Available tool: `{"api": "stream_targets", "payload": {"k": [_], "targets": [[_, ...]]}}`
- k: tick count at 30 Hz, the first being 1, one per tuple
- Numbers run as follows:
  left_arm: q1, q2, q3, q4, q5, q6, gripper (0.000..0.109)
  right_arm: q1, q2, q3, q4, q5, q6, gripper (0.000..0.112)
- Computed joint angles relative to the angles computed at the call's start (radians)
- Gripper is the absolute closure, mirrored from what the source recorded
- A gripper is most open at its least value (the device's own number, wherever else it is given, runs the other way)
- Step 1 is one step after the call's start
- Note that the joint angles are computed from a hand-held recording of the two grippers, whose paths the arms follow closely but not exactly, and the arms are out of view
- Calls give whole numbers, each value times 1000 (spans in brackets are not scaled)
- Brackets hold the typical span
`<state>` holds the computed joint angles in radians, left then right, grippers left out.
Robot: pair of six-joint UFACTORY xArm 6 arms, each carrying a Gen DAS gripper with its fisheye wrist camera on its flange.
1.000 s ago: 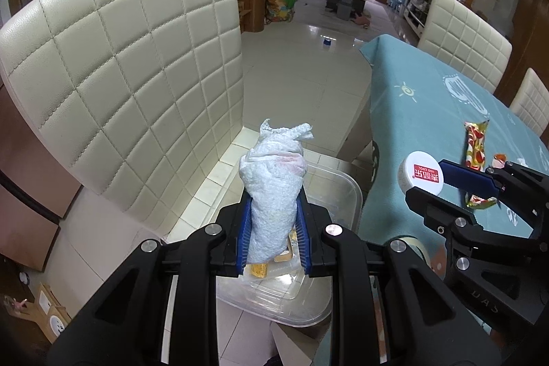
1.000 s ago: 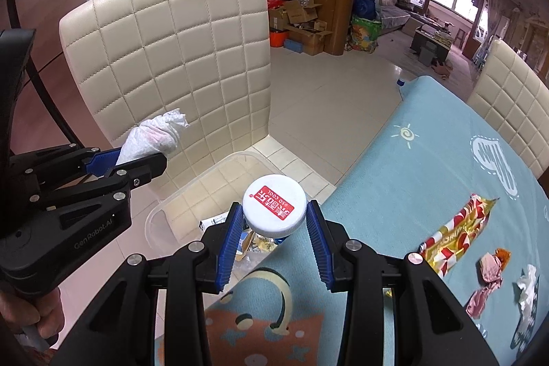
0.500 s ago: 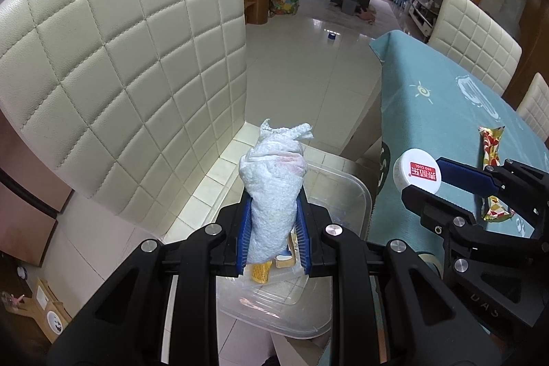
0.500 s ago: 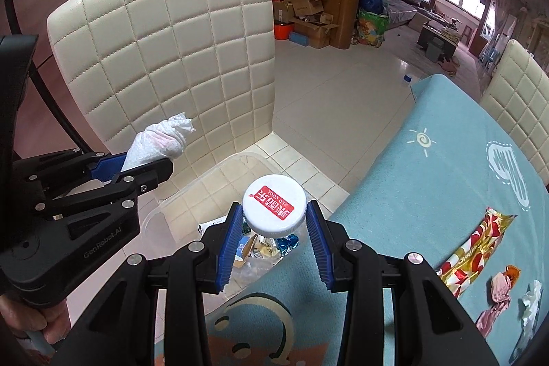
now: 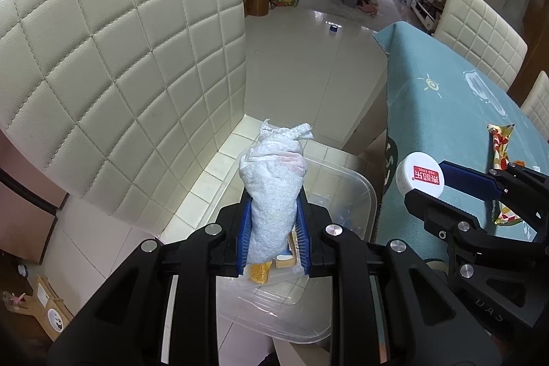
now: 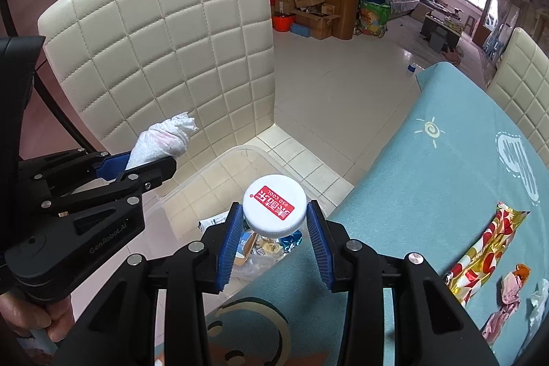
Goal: Collect trash
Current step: 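Carry the white bag and lid to the bin and release both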
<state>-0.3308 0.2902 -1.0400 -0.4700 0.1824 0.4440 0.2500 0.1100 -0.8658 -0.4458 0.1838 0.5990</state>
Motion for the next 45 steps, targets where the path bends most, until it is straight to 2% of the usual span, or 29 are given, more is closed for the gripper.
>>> {"api": "stream_targets", "payload": {"k": [1, 5, 7, 8, 9, 12, 17, 24, 33, 34, 37, 38, 39, 45], "targets": [[0, 3, -3, 2, 1, -1, 85, 4, 2, 0, 44, 1, -36, 74], [0, 4, -3, 15, 4, -12, 85, 5, 8, -9, 68, 27, -45, 73], [0, 3, -3, 18, 5, -15, 85, 4, 6, -4, 100, 26, -62, 66], [0, 3, -3, 18, 5, -15, 85, 4, 4, -3, 117, 27, -73, 57], [0, 2, -2, 22, 6, -21, 85, 2, 0, 1, 107, 21, -62, 55], [0, -1, 2, 23, 6, -24, 85, -3, -9, 8, 33, 17, -2, 55], [-3, -8, 11, 25, 4, -24, 85, -3, -17, 15, 35, 26, 4, 55], [-9, -22, 22, 33, 11, -29, 84, -14, -33, 21, -67, 48, 101, 55], [-21, -25, 17, 45, 25, -35, 82, -22, -39, 27, -106, 61, 141, 55], [-19, -22, 10, 35, 38, -31, 77, -23, -38, 26, -107, 61, 145, 55], [-13, -23, 20, 101, 6, -112, 31, -27, -38, 26, -105, 63, 144, 55], [-14, -28, 31, 97, -22, -114, 30, -29, -38, 27, -105, 62, 144, 55], [-16, -30, 29, 60, -20, -79, 30, -30, -38, 26, -108, 64, 148, 55], [-15, -46, 43, 78, -19, -92, 28, -32, -51, 34, -120, 73, 167, 55]]}}
